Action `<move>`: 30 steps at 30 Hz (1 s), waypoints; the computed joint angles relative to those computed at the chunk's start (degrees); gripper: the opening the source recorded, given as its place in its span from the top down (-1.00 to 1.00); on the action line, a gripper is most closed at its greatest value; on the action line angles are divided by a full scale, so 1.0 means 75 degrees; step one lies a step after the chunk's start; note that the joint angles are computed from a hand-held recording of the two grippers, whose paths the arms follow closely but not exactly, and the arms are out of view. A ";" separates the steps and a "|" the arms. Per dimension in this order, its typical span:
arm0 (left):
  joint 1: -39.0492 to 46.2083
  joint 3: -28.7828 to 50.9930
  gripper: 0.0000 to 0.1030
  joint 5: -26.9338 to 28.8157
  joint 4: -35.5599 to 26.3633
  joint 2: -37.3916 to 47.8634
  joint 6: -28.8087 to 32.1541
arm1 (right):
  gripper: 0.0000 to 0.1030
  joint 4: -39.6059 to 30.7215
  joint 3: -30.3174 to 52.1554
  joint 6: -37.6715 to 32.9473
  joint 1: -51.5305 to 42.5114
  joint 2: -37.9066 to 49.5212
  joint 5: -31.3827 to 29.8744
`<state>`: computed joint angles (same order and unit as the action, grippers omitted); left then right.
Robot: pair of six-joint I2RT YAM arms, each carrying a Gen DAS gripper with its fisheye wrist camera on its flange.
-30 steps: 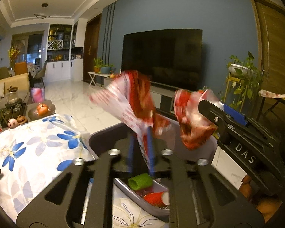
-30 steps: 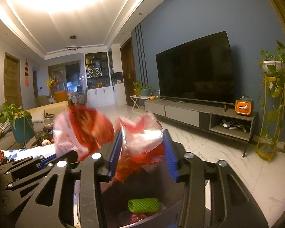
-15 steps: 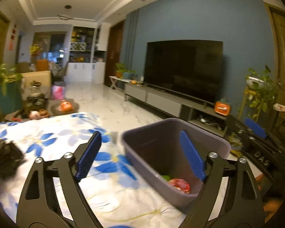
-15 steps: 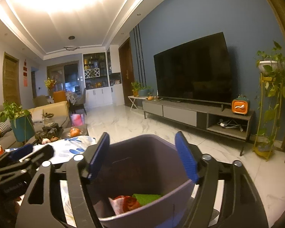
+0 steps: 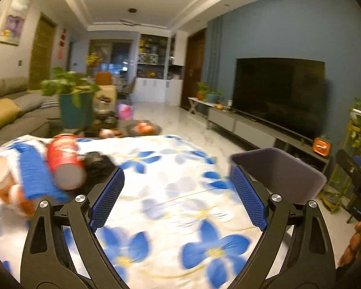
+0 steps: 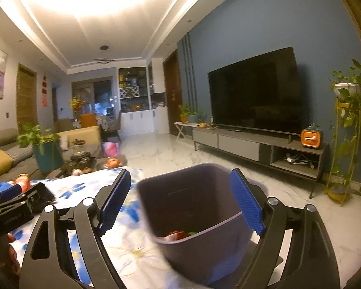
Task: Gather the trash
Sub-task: 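Move both grippers back over the table toward the cups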
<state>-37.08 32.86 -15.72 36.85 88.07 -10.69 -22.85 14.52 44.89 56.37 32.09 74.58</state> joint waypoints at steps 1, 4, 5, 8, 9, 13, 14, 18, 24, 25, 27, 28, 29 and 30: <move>0.0130 -0.0200 -0.74 -0.0055 -0.0043 -0.0234 0.0020 | -0.59 -0.0326 0.0206 0.0627 0.0345 0.0469 0.0176; 0.0587 -0.0858 -0.74 -0.0185 -0.0136 -0.1013 0.0010 | -0.59 -0.0577 0.0626 0.1539 0.0992 0.1502 0.0327; 0.0767 -0.1063 -0.74 -0.0153 -0.0183 -0.1290 0.0025 | -0.59 -0.0453 0.0730 0.1602 0.1145 0.1799 0.0335; 0.1419 -0.1689 -0.74 -0.0063 -0.0490 -0.2255 0.0125 | -0.59 0.0165 0.1004 0.1534 0.1568 0.2672 0.0327; 0.1544 -0.1793 -0.74 -0.0080 -0.0619 -0.2498 0.0142 | -0.59 0.0621 0.1078 0.1320 0.1709 0.2996 0.0267; 0.2670 -0.2306 -0.74 0.0330 -0.1168 -0.3592 0.0333 | -0.59 0.2542 0.1253 0.0158 0.1878 0.4095 -0.0124; 0.2877 -0.2370 -0.74 0.0393 -0.1278 -0.3759 0.0376 | -0.59 0.3053 0.1309 -0.0149 0.1876 0.4401 -0.0259; 0.4227 -0.2586 -0.74 0.1122 -0.1823 -0.4484 0.0540 | -0.59 0.4428 0.1608 -0.1020 0.1857 0.5338 -0.0707; 0.5590 -0.2603 -0.74 0.2090 -0.2207 -0.4910 0.0635 | -0.59 0.5934 0.2241 -0.2103 0.1741 0.6652 -0.1406; 0.5781 -0.2584 -0.74 0.2275 -0.2180 -0.4849 0.0643 | -0.59 0.6035 0.2361 -0.2209 0.1730 0.6820 -0.1476; 0.5976 -0.2559 -0.74 0.2441 -0.2098 -0.4719 0.0617 | -0.59 0.6282 0.2662 -0.2375 0.1707 0.7283 -0.1694; 0.6090 -0.2535 -0.74 0.2522 -0.2061 -0.4634 0.0618 | -0.59 0.6442 0.2810 -0.2498 0.1621 0.7508 -0.1907; 0.6175 -0.2515 -0.74 0.2575 -0.1989 -0.4526 0.0625 | -0.59 0.6529 0.2963 -0.2603 0.1512 0.7699 -0.2127; 0.6343 -0.2478 -0.74 0.2677 -0.1883 -0.4375 0.0642 | -0.59 0.6628 0.3188 -0.2718 0.1397 0.7980 -0.2384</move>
